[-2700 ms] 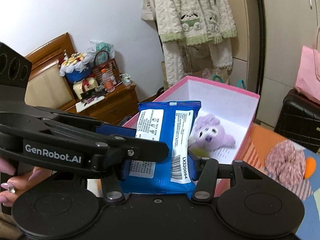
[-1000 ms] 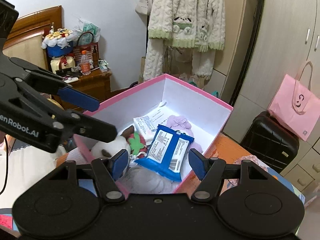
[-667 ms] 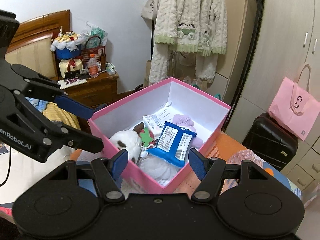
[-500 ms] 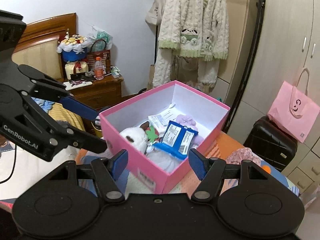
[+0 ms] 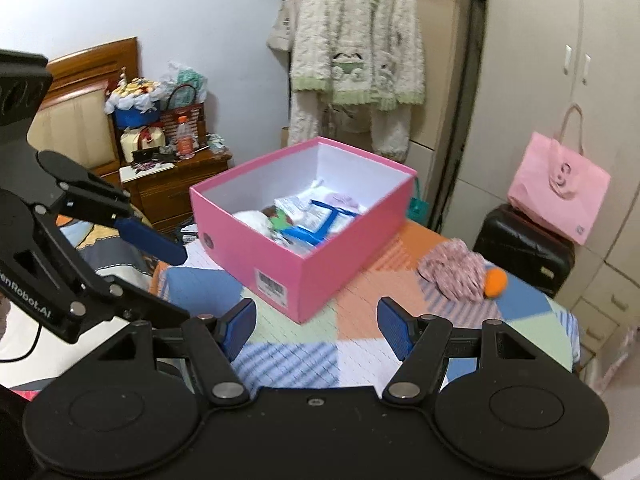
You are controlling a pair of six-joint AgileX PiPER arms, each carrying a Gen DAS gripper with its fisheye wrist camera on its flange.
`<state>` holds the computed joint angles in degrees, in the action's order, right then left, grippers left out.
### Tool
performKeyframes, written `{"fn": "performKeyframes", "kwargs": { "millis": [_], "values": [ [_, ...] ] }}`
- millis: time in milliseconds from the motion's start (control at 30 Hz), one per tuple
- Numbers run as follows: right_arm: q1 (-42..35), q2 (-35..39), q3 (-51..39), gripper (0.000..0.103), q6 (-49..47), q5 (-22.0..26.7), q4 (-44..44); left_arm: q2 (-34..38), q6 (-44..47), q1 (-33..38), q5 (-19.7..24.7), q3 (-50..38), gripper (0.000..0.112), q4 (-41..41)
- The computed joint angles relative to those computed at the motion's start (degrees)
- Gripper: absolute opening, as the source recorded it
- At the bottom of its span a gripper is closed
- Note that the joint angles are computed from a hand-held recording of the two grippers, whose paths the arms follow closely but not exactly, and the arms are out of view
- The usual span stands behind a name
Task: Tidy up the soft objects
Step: 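Withdraw both grippers from the shoebox toward the scrunchie and orange sponge, then grasp the pink floral scrunchie with the left gripper while the right gripper grasps the orange sponge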
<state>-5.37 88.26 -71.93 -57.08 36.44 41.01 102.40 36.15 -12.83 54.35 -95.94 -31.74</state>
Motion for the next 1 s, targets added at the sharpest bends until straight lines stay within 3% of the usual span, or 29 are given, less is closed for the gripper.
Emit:
{"fn": "performKeyframes", "kwargs": {
  "millis": [167, 367, 533, 633, 767, 833, 900, 1000],
  "values": [
    [-6.1, 1.5, 0.7, 0.072, -5.1, 1.4, 6.1, 2.4, -0.4, -5.1, -3.4, -1.2, 0.065, 3.2],
    [-12.3, 6.0, -1.2, 0.072, -11.2, 3.6, 13.3, 8.9, -3.2, -8.7, -2.5, -8.2, 0.065, 4.2],
    [-15.9, 10.9, -4.3, 0.072, -18.3, 4.8, 19.5, 13.9, -6.8, -11.0, -7.1, -13.0, 0.065, 6.5],
    [-17.7, 14.0, -5.0, 0.073, -27.4, 3.1, 27.7, 16.2, -8.3, -12.3, -14.2, -13.1, 0.065, 6.7],
    [-17.1, 18.3, -5.5, 0.079, -43.1, -5.5, 41.6, 18.1, -5.7, -14.2, -27.2, -10.9, 0.065, 4.6],
    [-17.4, 21.8, -9.5, 0.079, -43.2, -6.4, 41.6, 20.3, -8.5, -15.5, -31.4, -12.5, 0.065, 7.3],
    [-17.6, 25.1, -13.9, 0.079, -40.8, -6.2, 39.5, 23.6, -13.2, -16.6, -32.7, -16.9, 0.065, 12.4],
    [-18.6, 30.2, -22.2, 0.079, -31.5, -2.9, 32.6, 26.4, -22.0, -18.6, -39.7, -18.5, 0.065, 25.0]
  ]
}}
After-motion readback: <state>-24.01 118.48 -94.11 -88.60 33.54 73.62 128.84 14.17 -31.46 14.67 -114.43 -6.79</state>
